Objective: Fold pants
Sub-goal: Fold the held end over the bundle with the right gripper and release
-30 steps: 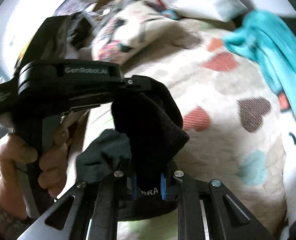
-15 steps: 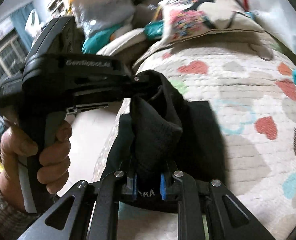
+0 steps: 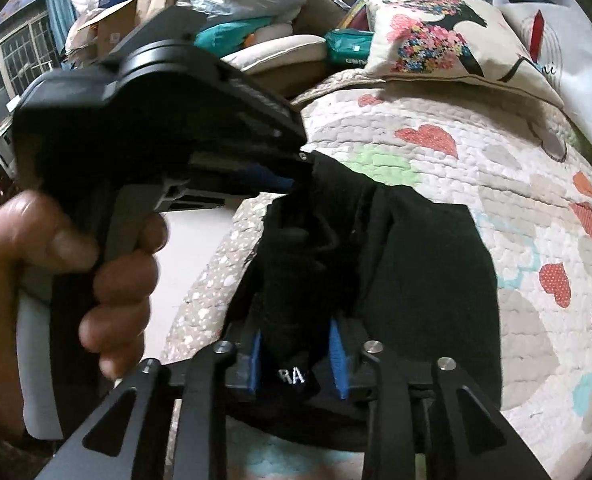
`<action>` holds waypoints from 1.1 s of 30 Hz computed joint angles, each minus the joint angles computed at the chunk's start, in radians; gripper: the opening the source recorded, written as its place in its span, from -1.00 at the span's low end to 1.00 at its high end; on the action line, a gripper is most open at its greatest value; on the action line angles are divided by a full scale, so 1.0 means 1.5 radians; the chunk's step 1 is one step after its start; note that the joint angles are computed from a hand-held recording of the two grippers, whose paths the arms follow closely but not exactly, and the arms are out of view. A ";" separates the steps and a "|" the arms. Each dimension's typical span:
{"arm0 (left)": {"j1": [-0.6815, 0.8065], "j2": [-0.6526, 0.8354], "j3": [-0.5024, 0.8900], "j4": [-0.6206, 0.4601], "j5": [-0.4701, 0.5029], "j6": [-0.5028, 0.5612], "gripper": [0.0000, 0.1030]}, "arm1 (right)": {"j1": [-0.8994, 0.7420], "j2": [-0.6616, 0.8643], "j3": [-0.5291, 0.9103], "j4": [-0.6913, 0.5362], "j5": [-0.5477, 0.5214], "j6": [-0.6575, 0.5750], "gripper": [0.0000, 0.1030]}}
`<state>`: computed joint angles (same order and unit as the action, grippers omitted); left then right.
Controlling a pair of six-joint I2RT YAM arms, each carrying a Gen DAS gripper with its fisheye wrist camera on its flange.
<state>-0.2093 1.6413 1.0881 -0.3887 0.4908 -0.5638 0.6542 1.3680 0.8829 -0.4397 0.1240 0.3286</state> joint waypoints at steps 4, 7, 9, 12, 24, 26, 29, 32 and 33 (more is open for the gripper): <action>0.013 -0.010 -0.022 0.014 0.013 -0.023 -0.73 | 0.023 -0.010 -0.012 0.004 0.017 -0.008 -0.23; 0.032 -0.023 -0.050 0.036 0.042 -0.057 -0.75 | 0.020 -0.015 -0.018 0.008 0.001 -0.006 -0.23; 0.040 -0.034 -0.060 0.037 0.045 -0.068 -0.78 | 0.023 -0.015 -0.020 0.009 -0.006 -0.008 -0.23; 0.053 -0.056 -0.079 0.035 0.037 -0.078 -0.80 | 0.030 -0.011 -0.018 0.012 -0.016 -0.007 -0.23; 0.140 -0.072 -0.124 -0.040 0.015 -0.110 -0.81 | 0.029 -0.075 -0.060 -0.026 -0.066 -0.017 0.20; 0.148 -0.095 -0.132 -0.032 0.001 -0.118 -0.81 | 0.024 -0.134 -0.070 -0.060 -0.069 -0.018 0.21; 0.126 -0.131 -0.129 -0.024 -0.022 -0.106 -0.81 | 0.005 -0.248 -0.082 -0.124 -0.053 -0.032 0.26; 0.077 -0.149 -0.117 -0.009 -0.049 -0.092 -0.79 | -0.042 -0.285 -0.081 -0.159 -0.041 -0.057 0.26; 0.056 -0.152 -0.114 0.001 -0.060 -0.085 -0.77 | -0.060 -0.286 -0.082 -0.160 -0.045 -0.061 0.26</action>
